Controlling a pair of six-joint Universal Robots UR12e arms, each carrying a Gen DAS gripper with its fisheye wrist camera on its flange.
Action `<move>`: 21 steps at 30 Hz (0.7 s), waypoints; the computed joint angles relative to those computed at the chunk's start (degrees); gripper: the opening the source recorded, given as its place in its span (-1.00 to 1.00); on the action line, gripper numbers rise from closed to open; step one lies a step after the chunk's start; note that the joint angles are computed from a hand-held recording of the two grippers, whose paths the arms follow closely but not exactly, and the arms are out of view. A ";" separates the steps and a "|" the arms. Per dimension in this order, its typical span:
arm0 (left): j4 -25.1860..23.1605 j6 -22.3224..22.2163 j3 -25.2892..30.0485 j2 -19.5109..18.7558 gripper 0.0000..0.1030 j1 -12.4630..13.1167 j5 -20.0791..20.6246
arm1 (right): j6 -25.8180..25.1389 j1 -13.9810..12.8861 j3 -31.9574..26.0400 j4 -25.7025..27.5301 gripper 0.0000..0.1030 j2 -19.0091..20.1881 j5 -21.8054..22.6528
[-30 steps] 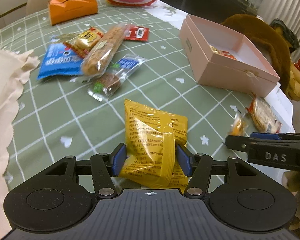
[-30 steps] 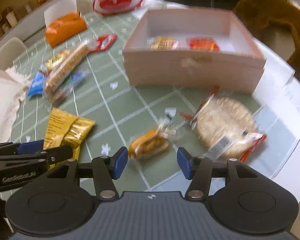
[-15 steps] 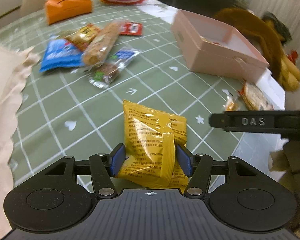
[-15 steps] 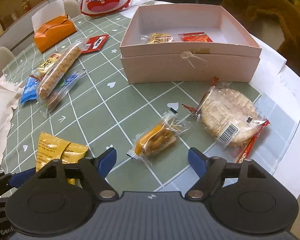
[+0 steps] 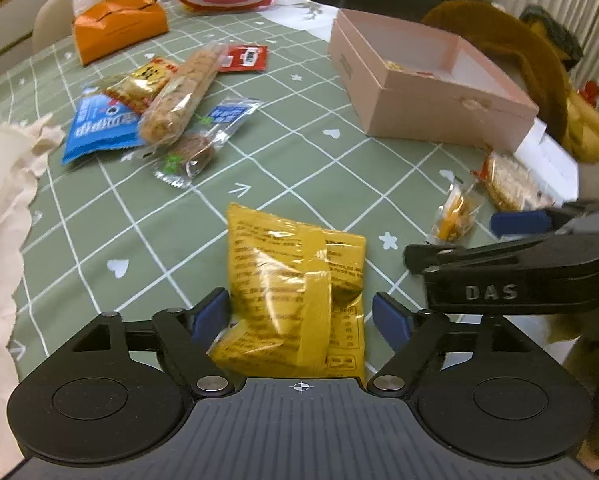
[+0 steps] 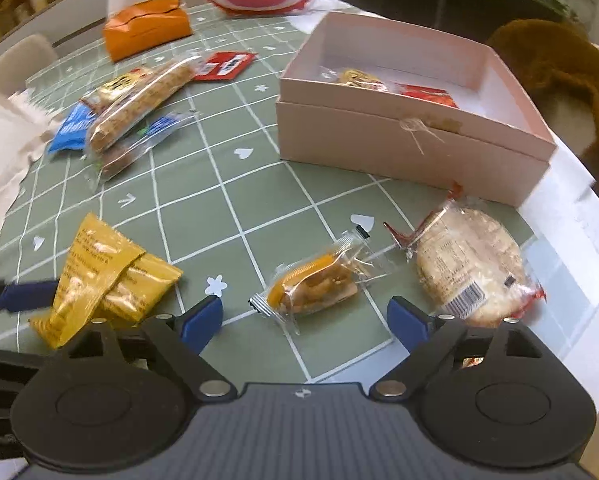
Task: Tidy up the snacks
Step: 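Close the right gripper on the small orange wrapped snack and lift it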
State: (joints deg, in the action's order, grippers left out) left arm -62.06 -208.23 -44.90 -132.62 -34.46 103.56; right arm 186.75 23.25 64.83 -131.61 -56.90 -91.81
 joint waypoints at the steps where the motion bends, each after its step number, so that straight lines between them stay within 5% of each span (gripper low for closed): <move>1: -1.22 0.18 1.09 -0.58 0.64 -0.27 1.09 | -0.86 -0.25 0.09 0.05 0.76 -0.08 0.60; 5: -3.73 -1.09 3.59 -1.97 0.64 -0.96 4.05 | -4.83 -1.25 -0.71 1.89 0.88 0.12 3.63; 10: -1.01 -1.40 1.00 -0.63 0.52 -0.68 3.61 | -4.76 -1.18 -1.15 1.79 1.00 0.68 3.01; 17: 8.77 0.90 -5.71 2.34 0.51 0.97 -2.91 | 3.54 -1.21 1.52 -2.08 0.99 -0.55 2.57; 21: 8.15 1.55 -5.70 2.62 0.51 1.48 -5.68 | 8.58 -0.90 3.12 -5.23 0.88 -1.13 0.26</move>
State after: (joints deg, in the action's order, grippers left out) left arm -53.92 -206.68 -50.60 -130.01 -32.99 97.88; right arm 195.33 22.35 67.95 -136.84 -58.03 -91.55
